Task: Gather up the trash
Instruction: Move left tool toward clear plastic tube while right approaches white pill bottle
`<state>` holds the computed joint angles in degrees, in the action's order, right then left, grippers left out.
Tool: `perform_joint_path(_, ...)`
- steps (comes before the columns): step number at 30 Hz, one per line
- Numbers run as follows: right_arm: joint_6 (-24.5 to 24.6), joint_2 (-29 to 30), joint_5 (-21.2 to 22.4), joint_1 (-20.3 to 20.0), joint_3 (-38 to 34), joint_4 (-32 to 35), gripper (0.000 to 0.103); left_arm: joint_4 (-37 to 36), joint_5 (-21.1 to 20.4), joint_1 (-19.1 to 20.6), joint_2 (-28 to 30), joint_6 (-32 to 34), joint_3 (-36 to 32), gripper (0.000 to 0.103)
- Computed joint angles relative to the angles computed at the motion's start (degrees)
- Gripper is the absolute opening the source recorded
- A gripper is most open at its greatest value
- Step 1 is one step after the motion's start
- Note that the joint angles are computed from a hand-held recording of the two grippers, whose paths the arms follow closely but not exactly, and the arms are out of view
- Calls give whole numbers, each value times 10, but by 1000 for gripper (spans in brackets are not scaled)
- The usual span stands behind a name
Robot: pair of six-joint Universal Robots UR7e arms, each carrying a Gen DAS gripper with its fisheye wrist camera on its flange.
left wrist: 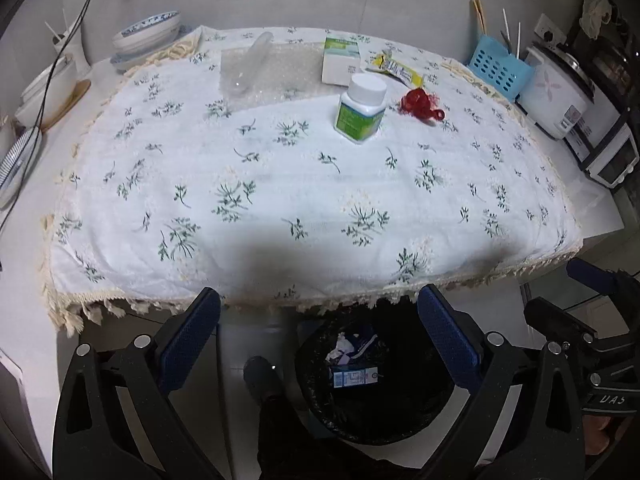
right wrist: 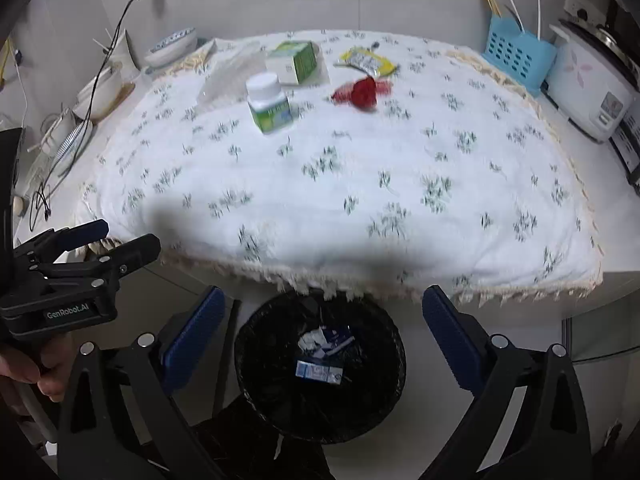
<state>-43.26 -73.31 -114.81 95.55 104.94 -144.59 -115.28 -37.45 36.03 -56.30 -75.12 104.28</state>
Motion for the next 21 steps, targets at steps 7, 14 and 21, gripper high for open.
perform_joint_path(7, 19, 32, 7, 29, -39, -2, 95, 14, 19, 17, -16, 39, -30, 97)
perform_joint_path(14, 38, 76, 2, 51, -80, -14, 95, 18, 29, 41, -29, 86, -51, 97)
perform_joint_path(21, 62, 124, -15, 67, -121, -18, 95, 1, 29, 76, -37, 142, -72, 97)
